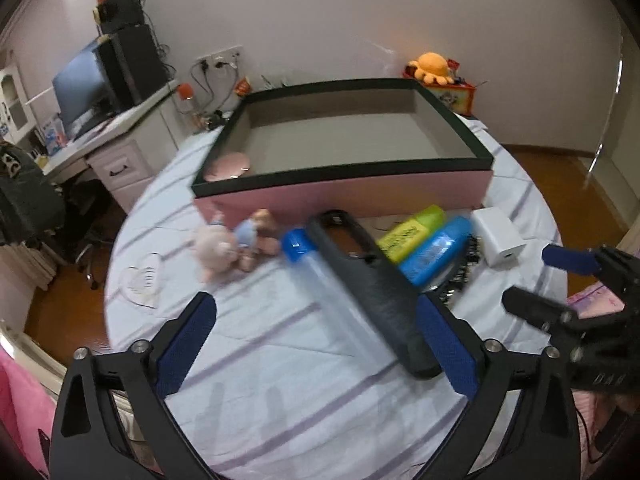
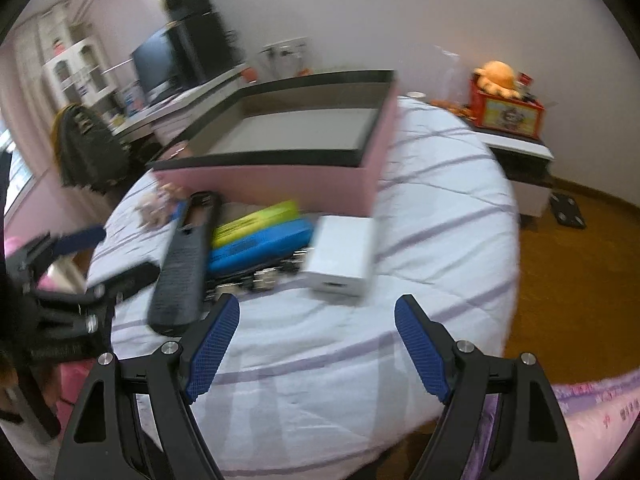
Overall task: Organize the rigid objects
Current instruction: 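Move the left gripper to the clear bottle and close on it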
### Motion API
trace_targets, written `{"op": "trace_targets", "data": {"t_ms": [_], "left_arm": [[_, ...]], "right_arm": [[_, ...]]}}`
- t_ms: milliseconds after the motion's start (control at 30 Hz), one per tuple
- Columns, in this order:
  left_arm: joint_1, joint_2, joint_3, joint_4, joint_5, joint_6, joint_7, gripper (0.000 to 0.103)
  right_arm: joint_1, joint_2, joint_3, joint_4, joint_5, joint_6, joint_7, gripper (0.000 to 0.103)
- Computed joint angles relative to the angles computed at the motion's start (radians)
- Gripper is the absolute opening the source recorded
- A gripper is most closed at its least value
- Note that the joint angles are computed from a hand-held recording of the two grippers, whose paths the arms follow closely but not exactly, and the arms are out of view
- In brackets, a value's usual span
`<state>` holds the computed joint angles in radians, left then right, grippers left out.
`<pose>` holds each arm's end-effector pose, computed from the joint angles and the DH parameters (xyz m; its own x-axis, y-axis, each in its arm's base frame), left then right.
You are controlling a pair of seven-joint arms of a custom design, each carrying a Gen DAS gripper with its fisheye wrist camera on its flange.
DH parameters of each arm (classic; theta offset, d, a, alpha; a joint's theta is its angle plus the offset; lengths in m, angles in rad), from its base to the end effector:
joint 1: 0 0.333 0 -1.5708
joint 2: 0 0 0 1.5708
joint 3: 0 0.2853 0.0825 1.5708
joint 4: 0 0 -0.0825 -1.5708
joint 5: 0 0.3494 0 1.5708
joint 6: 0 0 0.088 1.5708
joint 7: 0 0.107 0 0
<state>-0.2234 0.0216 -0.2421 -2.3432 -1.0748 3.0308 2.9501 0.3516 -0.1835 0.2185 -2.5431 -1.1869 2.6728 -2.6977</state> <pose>0.4762 -0.1645 0.3675 -0.6833 -0.7192 -0.1260 -0.4869 0.5774 -0.6553 0.3535 0.2588 0.3478 -0.3437 -0.9222 -0.1771 -0.6609 0.3715 -0.6520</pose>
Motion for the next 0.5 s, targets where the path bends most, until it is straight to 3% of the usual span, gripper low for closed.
{"op": "trace_targets", "data": {"t_ms": [67, 200, 367, 500], "left_arm": [[0.013, -0.006, 0.011, 0.006, -0.032, -0.021, 0.043, 0.102], [0.038, -0.004, 0.033, 0.018, 0.014, -0.087, 0.007, 0.103], [0.04, -0.023, 0.036, 0.004, -0.028, -0.142, 0.084, 0.103], [0.039, 0.011, 0.037, 0.006, 0.1, -0.136, -0.045, 0.103]], "right_arm": [[0.005, 0.043, 0.003, 0.041, -0.007, 0.007, -0.018, 0.082], [0.034, 0.109, -0.005, 0.105, -0.019, 0.019, -0.032, 0.082], [0.077, 0.122, -0.018, 0.123, 0.038, -0.028, -0.05, 0.082], [0.093, 0.095, -0.012, 0.103, 0.1, -0.074, -0.075, 0.082]]}}
